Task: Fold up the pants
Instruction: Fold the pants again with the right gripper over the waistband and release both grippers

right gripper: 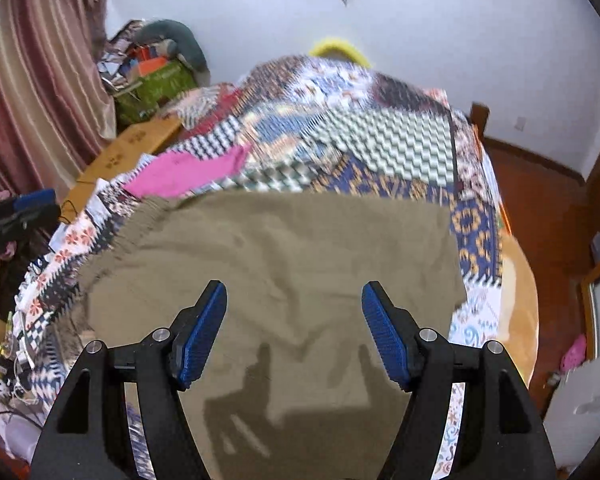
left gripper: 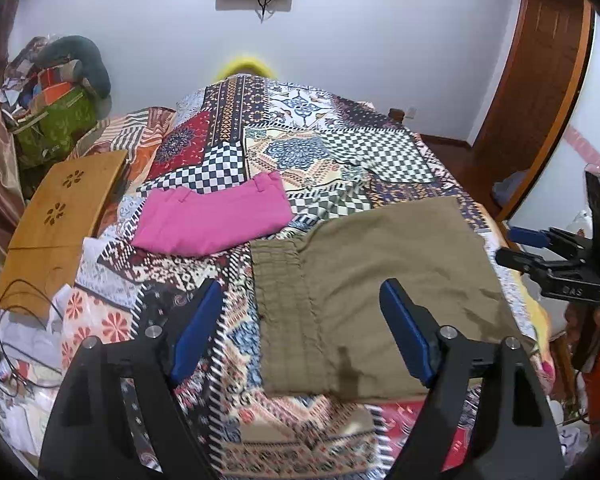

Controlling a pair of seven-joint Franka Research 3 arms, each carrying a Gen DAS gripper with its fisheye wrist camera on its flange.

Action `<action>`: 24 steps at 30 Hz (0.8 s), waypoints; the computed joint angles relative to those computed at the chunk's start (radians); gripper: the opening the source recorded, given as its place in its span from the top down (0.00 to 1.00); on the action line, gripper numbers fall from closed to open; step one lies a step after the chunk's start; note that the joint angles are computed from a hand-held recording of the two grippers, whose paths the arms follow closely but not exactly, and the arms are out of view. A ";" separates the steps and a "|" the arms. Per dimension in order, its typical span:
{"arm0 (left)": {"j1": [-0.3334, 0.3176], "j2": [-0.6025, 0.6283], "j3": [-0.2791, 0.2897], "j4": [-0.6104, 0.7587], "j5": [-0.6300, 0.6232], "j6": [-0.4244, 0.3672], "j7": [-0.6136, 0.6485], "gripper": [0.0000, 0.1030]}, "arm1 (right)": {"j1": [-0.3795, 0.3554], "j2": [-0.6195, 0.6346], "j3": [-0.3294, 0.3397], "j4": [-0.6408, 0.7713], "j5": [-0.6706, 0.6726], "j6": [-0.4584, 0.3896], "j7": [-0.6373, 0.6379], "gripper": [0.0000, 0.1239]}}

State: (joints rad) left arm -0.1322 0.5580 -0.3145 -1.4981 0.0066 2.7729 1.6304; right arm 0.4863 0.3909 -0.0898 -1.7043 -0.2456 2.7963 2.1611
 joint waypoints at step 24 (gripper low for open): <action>0.140 0.036 -0.139 -0.096 -0.438 -0.188 0.142 0.19 | 0.072 0.136 0.025 0.126 0.052 -0.105 -0.083 0.46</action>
State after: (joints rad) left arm 0.0077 0.5936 -0.4531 -1.5942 -0.4318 2.5853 1.7727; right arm 0.5579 0.5272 -0.0651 -1.5785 -0.1937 2.6909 2.0780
